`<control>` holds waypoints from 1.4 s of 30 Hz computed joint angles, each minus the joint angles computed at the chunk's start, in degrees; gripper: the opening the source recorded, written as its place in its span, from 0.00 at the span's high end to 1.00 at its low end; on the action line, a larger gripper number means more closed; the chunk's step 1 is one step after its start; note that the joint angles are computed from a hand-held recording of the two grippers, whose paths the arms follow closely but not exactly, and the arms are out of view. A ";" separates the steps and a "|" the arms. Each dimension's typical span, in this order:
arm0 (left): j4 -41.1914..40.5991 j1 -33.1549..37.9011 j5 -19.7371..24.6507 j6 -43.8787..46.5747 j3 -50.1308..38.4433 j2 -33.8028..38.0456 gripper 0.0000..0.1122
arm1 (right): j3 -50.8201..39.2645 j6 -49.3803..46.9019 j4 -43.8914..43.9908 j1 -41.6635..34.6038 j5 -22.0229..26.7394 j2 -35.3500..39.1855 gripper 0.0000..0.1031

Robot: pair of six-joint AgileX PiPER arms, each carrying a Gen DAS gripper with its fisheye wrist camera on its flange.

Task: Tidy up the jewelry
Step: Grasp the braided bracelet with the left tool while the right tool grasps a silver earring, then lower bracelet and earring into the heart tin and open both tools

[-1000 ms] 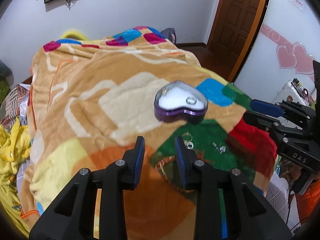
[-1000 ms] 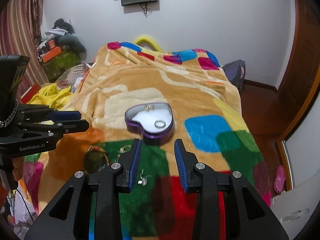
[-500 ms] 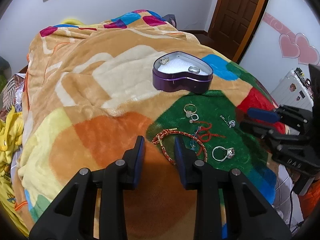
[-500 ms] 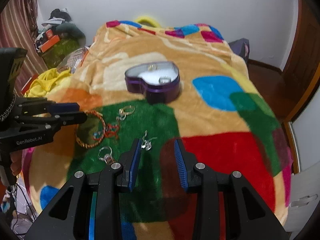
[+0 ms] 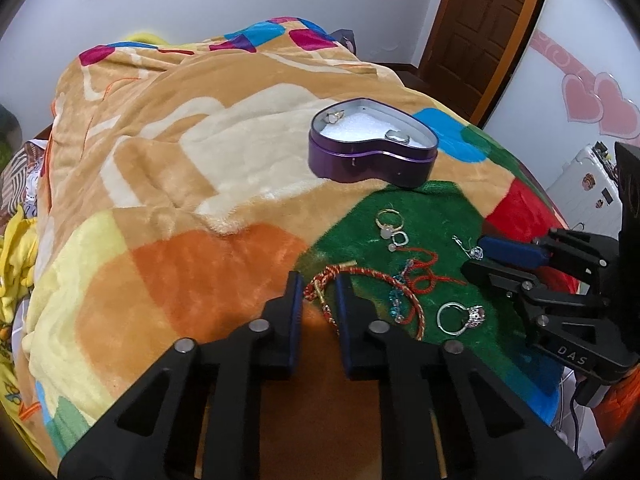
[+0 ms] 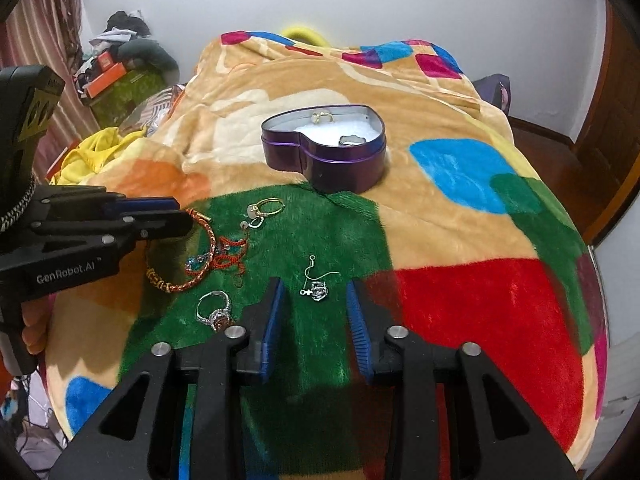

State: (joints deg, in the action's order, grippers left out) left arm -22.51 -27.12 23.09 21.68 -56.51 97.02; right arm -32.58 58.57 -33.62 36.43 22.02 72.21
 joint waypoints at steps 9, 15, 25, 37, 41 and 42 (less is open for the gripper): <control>1.71 0.06 -0.77 -2.39 1.34 -2.47 0.96 | -0.88 4.86 -5.00 3.21 3.02 -1.09 0.88; 3.45 -0.17 -0.84 -4.53 1.92 -5.45 0.96 | -1.85 6.22 -6.90 3.60 5.17 -3.54 0.88; 7.04 -0.24 0.11 -8.24 -2.01 -7.59 0.96 | -5.35 6.07 -9.80 2.61 8.63 -7.11 0.88; 8.02 -0.16 0.46 -9.97 -10.60 -4.08 0.96 | -8.84 3.00 -11.43 -2.52 5.13 -6.56 0.88; 8.12 -0.27 0.36 -10.26 -13.21 -2.00 0.96 | -10.15 1.38 -10.92 -5.00 2.28 -4.87 0.88; 8.26 -0.30 0.41 -10.43 -14.11 -1.28 0.96 | -10.37 1.27 -10.95 -5.37 1.76 -4.51 0.88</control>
State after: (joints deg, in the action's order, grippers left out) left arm -14.25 -27.41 23.50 11.25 -70.62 95.74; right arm -42.95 59.84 -44.57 31.06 23.78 67.70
